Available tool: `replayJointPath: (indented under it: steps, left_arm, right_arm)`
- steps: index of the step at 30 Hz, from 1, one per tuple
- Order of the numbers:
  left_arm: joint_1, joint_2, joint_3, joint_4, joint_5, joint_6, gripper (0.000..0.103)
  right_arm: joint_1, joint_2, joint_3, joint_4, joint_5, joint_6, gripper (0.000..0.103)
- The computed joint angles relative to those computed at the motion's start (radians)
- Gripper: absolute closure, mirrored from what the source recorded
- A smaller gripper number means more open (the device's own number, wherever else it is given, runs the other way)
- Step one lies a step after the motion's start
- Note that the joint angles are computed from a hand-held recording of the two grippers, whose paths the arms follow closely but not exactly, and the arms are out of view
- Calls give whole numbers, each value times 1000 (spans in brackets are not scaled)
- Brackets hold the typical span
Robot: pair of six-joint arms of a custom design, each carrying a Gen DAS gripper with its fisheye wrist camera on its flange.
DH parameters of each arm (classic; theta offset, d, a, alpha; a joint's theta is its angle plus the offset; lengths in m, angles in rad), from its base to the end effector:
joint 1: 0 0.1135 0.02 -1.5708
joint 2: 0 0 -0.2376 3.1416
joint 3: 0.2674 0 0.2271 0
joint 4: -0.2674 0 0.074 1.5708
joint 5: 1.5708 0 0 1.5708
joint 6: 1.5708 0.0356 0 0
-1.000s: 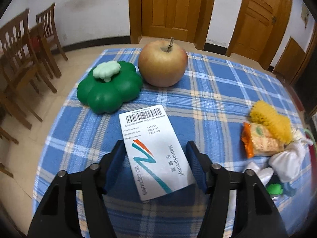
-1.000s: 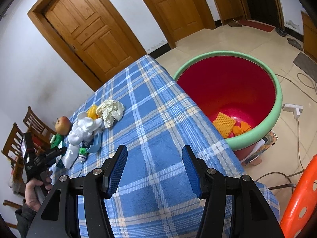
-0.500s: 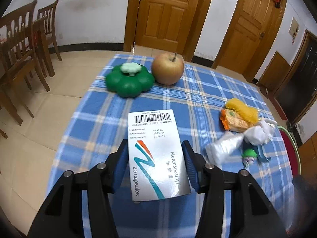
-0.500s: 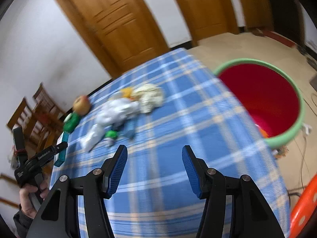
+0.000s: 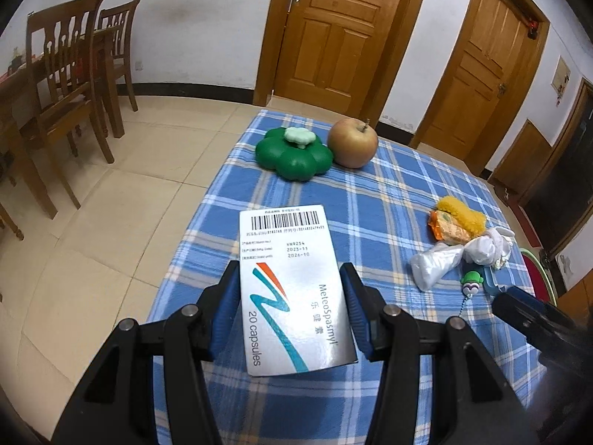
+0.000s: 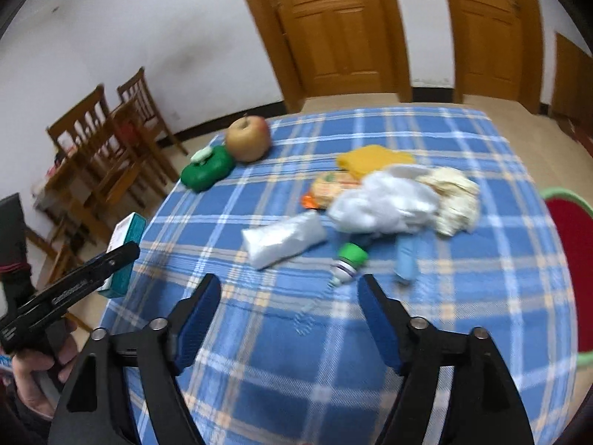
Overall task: Collect trash
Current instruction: 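Lift the white medicine box with the left tool while the right tool approaches the plastic bag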
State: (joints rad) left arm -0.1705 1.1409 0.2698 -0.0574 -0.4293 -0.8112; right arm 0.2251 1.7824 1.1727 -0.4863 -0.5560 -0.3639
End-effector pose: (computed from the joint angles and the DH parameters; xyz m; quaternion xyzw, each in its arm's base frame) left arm 0.1717 -0.0145 0.1154 -0.3558 0.8588 0.0329 0.3673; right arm 0.3189 0.0923 0.1769 -0.3330 0.8757 0.2504 0.2441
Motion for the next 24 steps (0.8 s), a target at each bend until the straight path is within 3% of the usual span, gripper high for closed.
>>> replayJointPath:
  steps: [14,24]
  left_arm:
    - [29,6,-11,24,35,17,49]
    - [45,8,-48,85,78,12,49]
  right_arm:
    - [158,230,146,100,162,-40,18]
    - [169,308,205,139,153,0,18]
